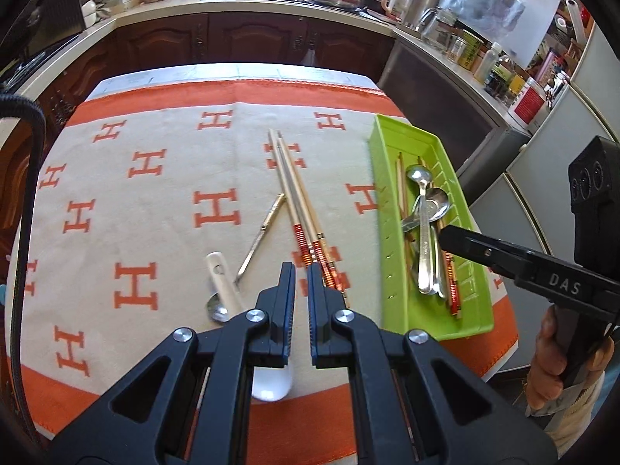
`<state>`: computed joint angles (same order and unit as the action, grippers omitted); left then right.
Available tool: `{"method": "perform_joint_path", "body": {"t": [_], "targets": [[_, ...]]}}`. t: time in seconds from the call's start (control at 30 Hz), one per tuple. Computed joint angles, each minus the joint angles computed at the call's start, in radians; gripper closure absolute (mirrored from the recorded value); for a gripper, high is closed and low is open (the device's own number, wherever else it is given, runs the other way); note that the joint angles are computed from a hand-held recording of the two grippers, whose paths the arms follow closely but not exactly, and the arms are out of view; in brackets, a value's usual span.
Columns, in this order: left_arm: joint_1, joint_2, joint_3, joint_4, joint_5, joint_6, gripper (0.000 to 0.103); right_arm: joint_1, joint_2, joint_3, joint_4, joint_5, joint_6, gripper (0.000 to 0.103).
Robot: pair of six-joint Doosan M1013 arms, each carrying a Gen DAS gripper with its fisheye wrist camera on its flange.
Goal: Organize utensils
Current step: 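Move both open tools back over the remaining utensils, then grasp the white ceramic spoon with the left tool while the right tool grasps the gold-handled utensil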
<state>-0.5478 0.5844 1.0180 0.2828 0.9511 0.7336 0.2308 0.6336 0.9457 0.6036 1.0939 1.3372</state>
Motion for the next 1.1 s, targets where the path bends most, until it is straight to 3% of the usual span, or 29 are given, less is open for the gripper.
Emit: {"method": "perform_joint_path", "body": {"t": [0.3,0.43,0.5,0.63,0.67,1.03,1.1], "targets": [[0.035,-0.063,0.122,-0.033,-0.050,-0.031,0.101,0.053,-0.006,-0.007,0.008,0.026,-0.029,0.077],[0.063,-0.068,0.153,-0.129,-0.086,0.027,0.100,0.075,0.021,-0.040,-0.004,0.062,-0.012,0.077],[0.079,-0.065,0.162,-0.199,-0.104,0.074,0.096,0.085,0.038,-0.058,-0.019,0.080,0.002,0.077],[0.104,-0.058,0.179,-0.294,-0.140,0.130,0.067,0.103,0.066,-0.088,-0.053,0.108,0.020,0.077],[0.107,-0.054,0.180,-0.303,-0.147,0.135,0.066,0.107,0.071,-0.094,-0.059,0.113,0.022,0.077],[0.145,-0.005,0.164,-0.470,-0.247,0.307,0.066,0.125,0.137,-0.181,-0.106,0.160,0.063,0.077],[0.148,0.002,0.163,-0.515,-0.267,0.355,0.073,0.127,0.144,-0.192,-0.114,0.165,0.070,0.077]]}}
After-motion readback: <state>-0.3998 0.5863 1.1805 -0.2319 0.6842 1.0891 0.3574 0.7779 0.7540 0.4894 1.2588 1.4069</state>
